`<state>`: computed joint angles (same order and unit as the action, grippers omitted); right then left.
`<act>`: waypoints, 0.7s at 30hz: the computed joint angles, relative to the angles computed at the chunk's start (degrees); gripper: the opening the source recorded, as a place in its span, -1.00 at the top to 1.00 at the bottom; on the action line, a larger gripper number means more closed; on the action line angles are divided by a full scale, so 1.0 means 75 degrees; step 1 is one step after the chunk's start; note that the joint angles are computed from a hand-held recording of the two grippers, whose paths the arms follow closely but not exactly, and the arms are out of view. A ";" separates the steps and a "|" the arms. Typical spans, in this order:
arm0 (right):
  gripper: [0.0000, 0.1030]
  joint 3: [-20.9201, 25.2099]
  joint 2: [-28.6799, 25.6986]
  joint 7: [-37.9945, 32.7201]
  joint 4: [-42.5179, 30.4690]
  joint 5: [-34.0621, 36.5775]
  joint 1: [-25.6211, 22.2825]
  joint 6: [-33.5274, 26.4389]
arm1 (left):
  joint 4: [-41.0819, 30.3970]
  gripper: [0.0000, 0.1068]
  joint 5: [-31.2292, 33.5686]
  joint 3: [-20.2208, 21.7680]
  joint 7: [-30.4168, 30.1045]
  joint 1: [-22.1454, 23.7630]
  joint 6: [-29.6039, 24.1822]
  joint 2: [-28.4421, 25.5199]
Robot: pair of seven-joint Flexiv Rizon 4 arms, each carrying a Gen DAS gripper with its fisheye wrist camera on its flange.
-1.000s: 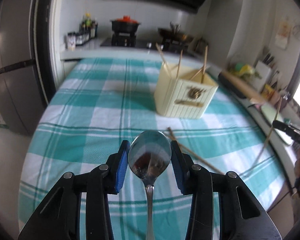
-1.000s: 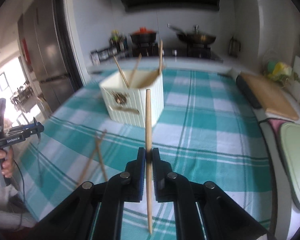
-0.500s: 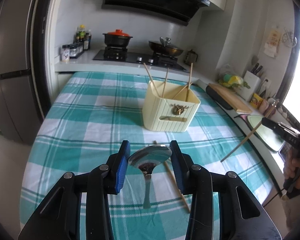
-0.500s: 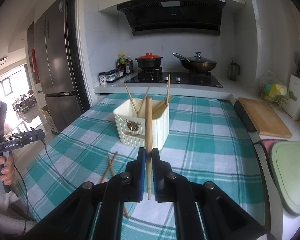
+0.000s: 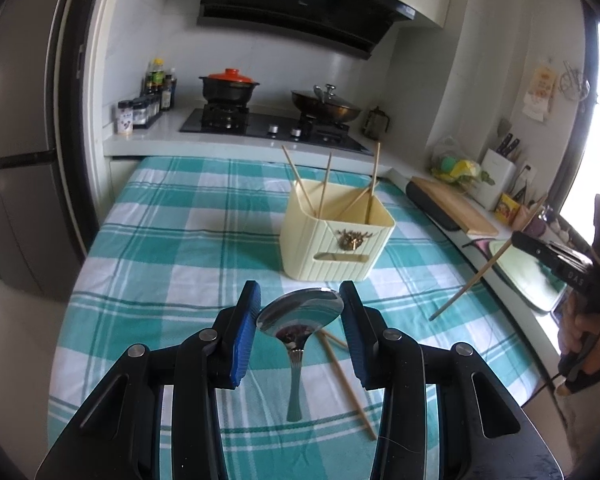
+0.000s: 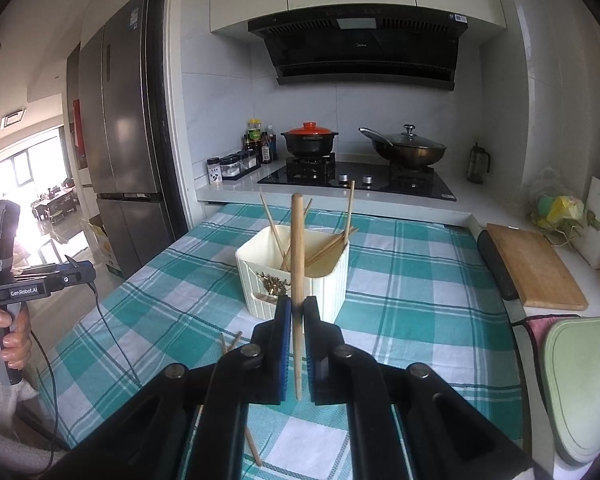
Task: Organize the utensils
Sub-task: 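Lift the held spoon and chopstick and carry them over the cream holder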
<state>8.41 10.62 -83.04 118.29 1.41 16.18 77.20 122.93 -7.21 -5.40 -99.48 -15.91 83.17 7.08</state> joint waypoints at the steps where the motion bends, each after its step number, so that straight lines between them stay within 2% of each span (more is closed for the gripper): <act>1: 0.87 0.0004 -0.0033 0.0022 -0.0009 -0.0026 -0.0011 -0.0012 | -0.0014 0.24 -0.0051 0.0013 0.0045 -0.0021 -0.0006 -0.0011; 4: 0.87 0.0000 -0.0136 0.0031 -0.0076 -0.0031 -0.0006 -0.0081 | -0.0042 0.24 -0.0661 0.0146 0.0530 -0.0264 0.0053 -0.0068; 8: 0.87 -0.0085 -0.0313 -0.0203 -0.0383 0.0125 0.0059 -0.0207 | -0.0332 0.24 -0.2007 0.0333 0.1722 -0.0677 0.0155 -0.0178; 12: 0.87 -0.0130 -0.0703 -0.0404 -0.1058 0.0104 0.0029 -0.0108 | -0.1068 0.24 -0.2587 0.0231 0.2335 -0.0625 0.0243 -0.0439; 17: 0.87 -0.0086 -0.1468 -0.0106 -0.2083 -0.0333 -0.0094 0.0417 | -0.2687 0.24 -0.1475 -0.0051 0.1610 -0.0127 0.0579 -0.1314; 21: 0.87 -0.0288 -0.2214 0.0911 -0.2587 -0.1637 -0.0083 0.1213 | -0.4170 0.24 -0.0283 0.0274 0.0526 -0.0249 0.0432 -0.2333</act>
<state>6.25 -5.98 -76.21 98.88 -10.87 15.56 86.30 91.65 -9.33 -3.34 -95.53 -17.78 86.40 -10.42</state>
